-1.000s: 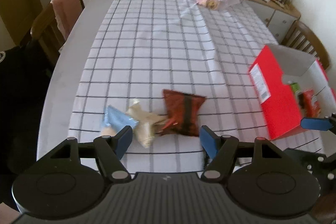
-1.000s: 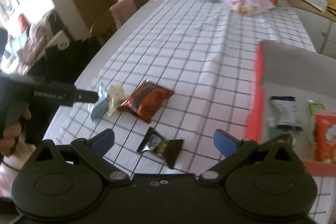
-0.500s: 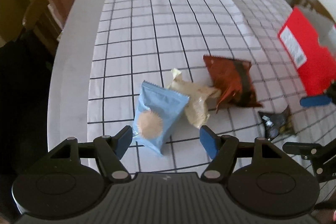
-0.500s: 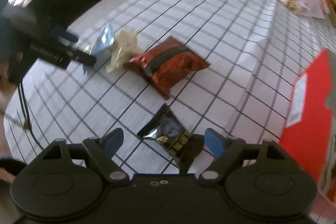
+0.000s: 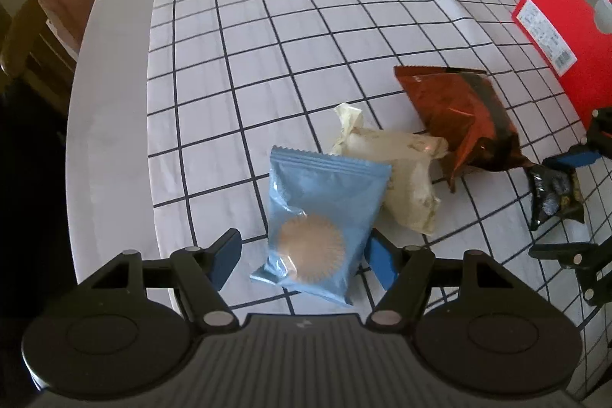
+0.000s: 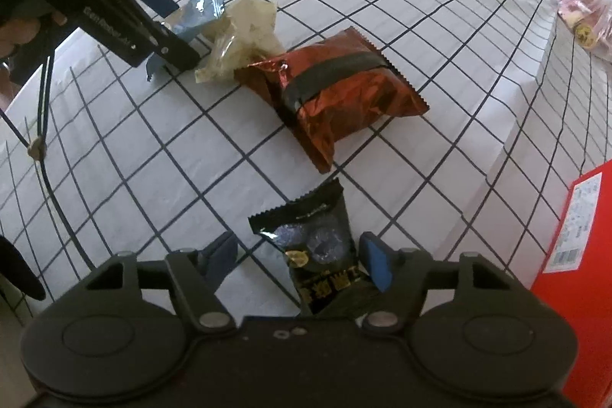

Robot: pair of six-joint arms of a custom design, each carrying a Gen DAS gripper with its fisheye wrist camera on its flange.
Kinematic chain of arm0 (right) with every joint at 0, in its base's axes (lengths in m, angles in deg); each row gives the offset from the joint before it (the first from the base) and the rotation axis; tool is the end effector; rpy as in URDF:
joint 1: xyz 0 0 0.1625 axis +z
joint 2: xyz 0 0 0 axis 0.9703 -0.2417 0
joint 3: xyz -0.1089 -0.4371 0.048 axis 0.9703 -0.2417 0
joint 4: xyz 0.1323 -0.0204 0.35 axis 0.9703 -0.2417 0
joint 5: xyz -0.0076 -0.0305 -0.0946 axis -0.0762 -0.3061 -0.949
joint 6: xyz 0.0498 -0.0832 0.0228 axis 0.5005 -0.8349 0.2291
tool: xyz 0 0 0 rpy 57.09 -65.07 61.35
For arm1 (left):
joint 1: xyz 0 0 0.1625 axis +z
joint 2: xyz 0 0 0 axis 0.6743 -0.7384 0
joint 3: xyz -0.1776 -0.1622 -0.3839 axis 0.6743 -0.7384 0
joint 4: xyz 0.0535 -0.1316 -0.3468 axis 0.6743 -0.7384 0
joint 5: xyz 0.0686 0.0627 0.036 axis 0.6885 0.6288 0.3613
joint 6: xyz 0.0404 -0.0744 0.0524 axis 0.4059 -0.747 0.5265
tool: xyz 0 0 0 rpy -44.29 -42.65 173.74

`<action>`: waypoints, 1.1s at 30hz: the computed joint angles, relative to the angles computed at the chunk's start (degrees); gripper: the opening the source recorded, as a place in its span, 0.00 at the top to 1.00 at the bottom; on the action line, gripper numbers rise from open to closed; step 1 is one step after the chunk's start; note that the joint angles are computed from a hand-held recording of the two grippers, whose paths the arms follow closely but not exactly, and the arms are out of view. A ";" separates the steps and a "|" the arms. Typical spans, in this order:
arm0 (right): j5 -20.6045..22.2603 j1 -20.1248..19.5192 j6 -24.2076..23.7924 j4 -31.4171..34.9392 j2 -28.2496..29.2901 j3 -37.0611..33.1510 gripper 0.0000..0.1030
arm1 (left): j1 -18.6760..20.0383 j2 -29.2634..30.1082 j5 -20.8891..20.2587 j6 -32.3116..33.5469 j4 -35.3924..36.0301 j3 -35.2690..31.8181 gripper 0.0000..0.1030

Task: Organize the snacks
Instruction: 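Grasp the blue cookie packet with the left tool while the right tool grasps the black candy, then lift the blue packet and black candy and carry both over the red box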

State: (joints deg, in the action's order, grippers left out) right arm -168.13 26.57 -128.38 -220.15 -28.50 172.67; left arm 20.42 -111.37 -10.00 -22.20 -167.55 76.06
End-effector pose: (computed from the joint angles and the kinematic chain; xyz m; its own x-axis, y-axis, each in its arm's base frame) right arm 0.2304 -0.6593 0.0659 -0.4165 -0.8101 0.4125 -0.7615 0.5588 0.3285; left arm -0.0978 -0.6379 0.2052 -0.7025 0.1389 -0.6980 0.3377 0.9284 -0.1552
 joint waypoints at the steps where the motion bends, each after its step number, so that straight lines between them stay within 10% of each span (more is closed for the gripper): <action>1: 0.37 -0.07 0.79 0.53 0.01 -0.29 0.35 | 0.19 0.09 -0.17 -0.06 -0.09 -0.13 0.32; 11: 1.35 -0.86 4.78 -2.15 -0.81 0.42 0.66 | 0.22 -0.08 0.53 -2.69 -1.68 0.70 0.46; 33: 2.90 -0.07 16.55 -9.19 -6.10 7.48 0.68 | -2.62 -2.79 0.92 -17.67 2.94 3.37 0.54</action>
